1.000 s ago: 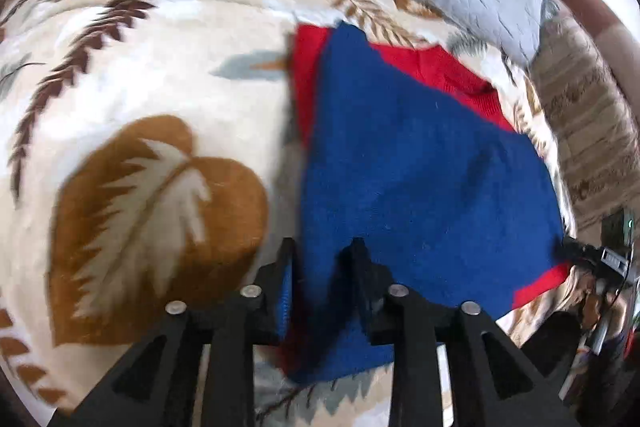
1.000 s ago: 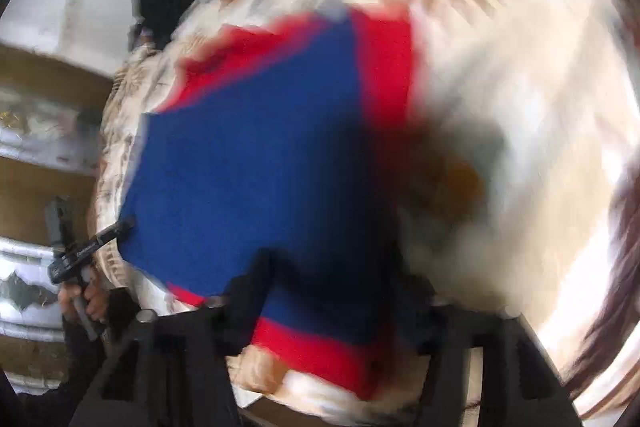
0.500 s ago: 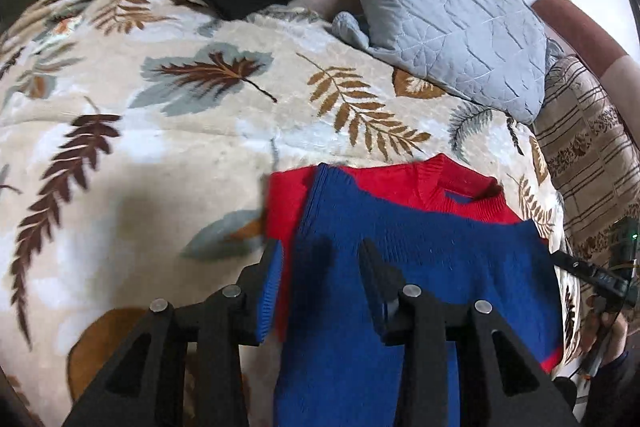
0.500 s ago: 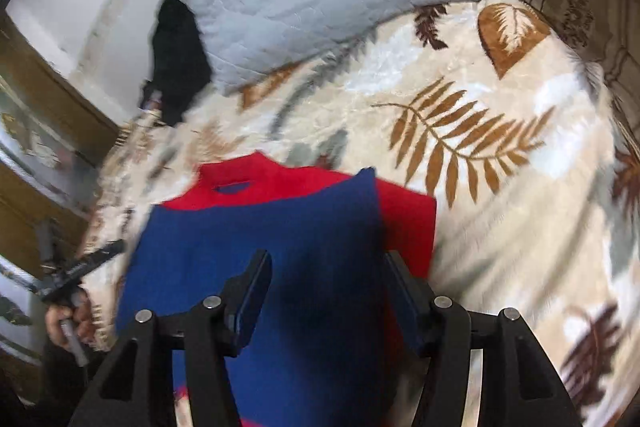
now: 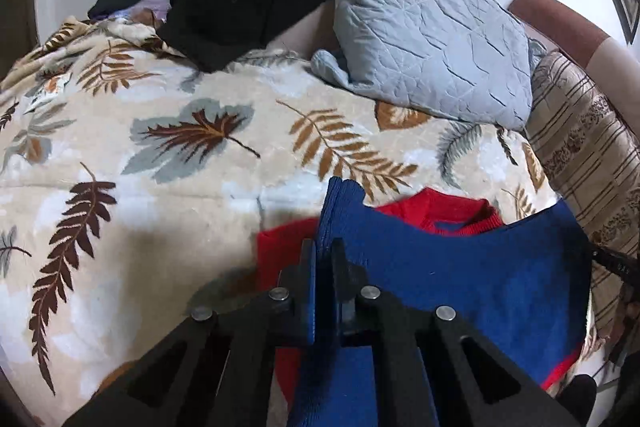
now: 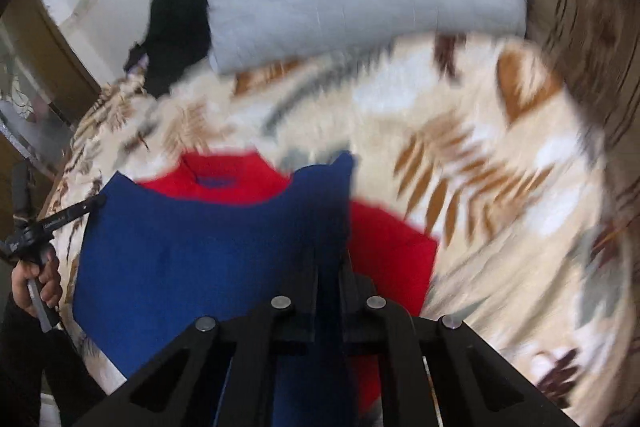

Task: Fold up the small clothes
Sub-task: 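Press and straighten the folded blue edge with the left tool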

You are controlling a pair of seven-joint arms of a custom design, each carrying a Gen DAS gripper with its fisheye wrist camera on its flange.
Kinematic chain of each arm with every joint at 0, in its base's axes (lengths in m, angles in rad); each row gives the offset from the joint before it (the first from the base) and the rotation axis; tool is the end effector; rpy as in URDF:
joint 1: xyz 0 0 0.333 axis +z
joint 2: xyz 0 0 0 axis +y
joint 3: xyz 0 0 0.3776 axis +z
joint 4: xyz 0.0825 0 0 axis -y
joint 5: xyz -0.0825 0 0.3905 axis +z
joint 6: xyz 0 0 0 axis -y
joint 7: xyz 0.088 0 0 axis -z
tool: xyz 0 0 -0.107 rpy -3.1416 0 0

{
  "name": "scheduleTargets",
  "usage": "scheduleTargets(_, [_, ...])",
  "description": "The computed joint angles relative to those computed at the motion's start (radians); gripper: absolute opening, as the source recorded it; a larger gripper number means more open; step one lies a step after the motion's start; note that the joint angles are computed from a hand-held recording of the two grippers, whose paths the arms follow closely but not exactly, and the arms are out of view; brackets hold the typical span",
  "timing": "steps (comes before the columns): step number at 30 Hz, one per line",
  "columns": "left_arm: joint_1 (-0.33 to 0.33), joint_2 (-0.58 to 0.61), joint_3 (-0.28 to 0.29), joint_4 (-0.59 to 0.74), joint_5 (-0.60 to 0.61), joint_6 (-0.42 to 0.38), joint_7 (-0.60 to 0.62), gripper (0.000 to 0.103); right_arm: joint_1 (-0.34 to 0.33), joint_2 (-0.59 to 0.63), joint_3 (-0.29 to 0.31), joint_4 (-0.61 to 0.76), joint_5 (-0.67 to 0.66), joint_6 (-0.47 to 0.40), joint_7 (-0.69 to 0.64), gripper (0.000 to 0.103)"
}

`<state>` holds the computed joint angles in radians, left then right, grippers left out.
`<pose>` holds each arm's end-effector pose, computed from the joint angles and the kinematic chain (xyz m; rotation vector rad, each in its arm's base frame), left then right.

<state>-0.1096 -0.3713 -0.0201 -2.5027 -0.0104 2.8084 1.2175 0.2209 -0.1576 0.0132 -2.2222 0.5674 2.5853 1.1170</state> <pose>0.4463 -0.0587 0.5487 -2.0984 1.6620 -0.8057 0.5210 0.1146 0.5549 -1.9967 1.5021 -0.1742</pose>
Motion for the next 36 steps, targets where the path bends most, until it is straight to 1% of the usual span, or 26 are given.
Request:
scheduleTargets(2, [0.022,0.047,-0.014,0.018,0.021,-0.030,-0.020,0.008,-0.010,0.006,0.008,-0.010,-0.028,0.042,0.041,0.008])
scheduleTargets(4, [0.029,0.106,-0.013,0.047,0.009,-0.109,-0.025,0.010,-0.017,0.049,0.011,-0.017,-0.052,0.065,0.087,0.009])
scheduleTargets(5, [0.032,0.097,-0.012,0.028,-0.005,-0.079,-0.026,0.011,-0.020,0.093,0.001,-0.001,-0.033,0.014,0.102,0.013])
scheduleTargets(6, [0.032,0.076,-0.013,0.021,-0.015,-0.081,-0.028,0.011,-0.026,0.118,-0.003,0.008,-0.031,-0.029,0.126,0.013])
scheduleTargets(7, [0.034,0.057,-0.014,0.018,-0.019,-0.090,-0.032,0.016,-0.028,0.114,-0.004,-0.008,0.009,-0.017,0.114,0.013])
scheduleTargets(8, [0.039,0.032,-0.018,0.009,-0.014,-0.090,-0.039,0.025,-0.027,0.087,-0.002,-0.035,0.037,0.021,0.094,0.019])
scheduleTargets(9, [0.059,-0.008,-0.036,-0.003,0.019,-0.088,-0.064,0.030,-0.027,0.069,0.000,-0.047,0.034,0.036,0.094,0.026])
scheduleTargets(11, [0.074,-0.066,-0.054,-0.021,0.059,-0.082,-0.102,0.036,-0.032,0.014,0.008,-0.081,-0.004,0.078,0.145,0.066])
scheduleTargets(12, [0.063,-0.101,-0.051,-0.033,0.059,-0.082,-0.109,0.043,-0.027,-0.014,0.008,-0.097,0.004,0.105,0.152,0.067])
scheduleTargets(14, [0.022,-0.163,-0.042,-0.054,0.048,-0.088,-0.110,0.047,0.016,-0.071,-0.023,-0.111,0.121,0.100,0.077,0.067])
scheduleTargets(16, [-0.021,-0.206,-0.040,-0.079,0.041,-0.087,-0.103,0.048,0.087,-0.126,-0.083,-0.116,0.342,0.016,-0.058,0.067])
scheduleTargets(18, [-0.057,-0.252,-0.058,-0.122,0.041,-0.073,-0.116,0.052,0.119,-0.153,-0.113,-0.129,0.508,-0.078,-0.156,0.068])
scheduleTargets(20, [-0.087,-0.262,-0.074,-0.161,0.044,-0.075,-0.132,0.058,0.122,-0.156,-0.133,-0.157,0.623,-0.184,-0.193,0.068])
scheduleTargets(21, [-0.080,-0.254,-0.095,-0.169,0.059,-0.099,-0.153,0.059,0.116,-0.156,-0.132,-0.181,0.657,-0.211,-0.194,0.068])
scheduleTargets(22, [-0.067,-0.232,-0.117,-0.168,0.083,-0.143,-0.170,0.059,0.101,-0.154,-0.116,-0.208,0.662,-0.195,-0.177,0.068])
scheduleTargets(23, [-0.028,-0.206,-0.166,-0.173,0.113,-0.197,-0.178,0.059,0.075,-0.149,-0.086,-0.238,0.616,-0.158,-0.101,0.068])
scheduleTargets(24, [-0.022,-0.216,-0.183,-0.181,0.210,-0.195,-0.236,0.059,0.051,-0.140,-0.079,-0.269,0.630,-0.160,-0.064,0.065])
scheduleTargets(25, [0.000,-0.233,-0.213,-0.187,0.236,-0.187,-0.252,0.059,0.047,-0.163,-0.107,-0.298,0.714,-0.184,-0.096,0.063])
scheduleTargets(26, [-0.011,-0.247,-0.212,-0.182,0.249,-0.201,-0.265,0.059,0.030,-0.188,-0.099,-0.313,0.728,-0.182,-0.096,0.063])
scheduleTargets(28, [-0.050,-0.270,-0.177,-0.185,0.228,-0.184,-0.282,0.059,-0.003,-0.258,-0.068,-0.338,0.663,-0.139,-0.055,0.068])
scheduleTargets(29, [-0.052,-0.283,-0.173,-0.196,0.230,-0.153,-0.300,0.062,-0.005,-0.280,-0.066,-0.347,0.662,-0.129,-0.060,0.069])
scheduleTargets(30, [-0.047,-0.291,-0.176,-0.210,0.240,-0.124,-0.320,0.070,-0.003,-0.297,-0.076,-0.355,0.669,-0.139,-0.077,0.069])
scheduleTargets(32, [-0.050,-0.269,-0.175,-0.202,0.246,-0.167,-0.332,0.073,-0.019,-0.298,-0.076,-0.369,0.638,-0.137,-0.055,0.070])
scheduleTargets(33, [-0.055,-0.241,-0.168,-0.189,0.228,-0.223,-0.319,0.072,-0.036,-0.287,-0.068,-0.374,0.591,-0.132,-0.004,0.070])
scheduleTargets(35, [-0.057,-0.258,-0.172,-0.213,0.260,-0.199,-0.337,0.072,-0.030,-0.278,-0.097,-0.375,0.617,-0.170,0.008,0.070])
scheduleTargets(36, [-0.055,-0.262,-0.177,-0.214,0.270,-0.197,-0.345,0.073,-0.034,-0.294,-0.082,-0.369,0.606,-0.147,0.003,0.070])
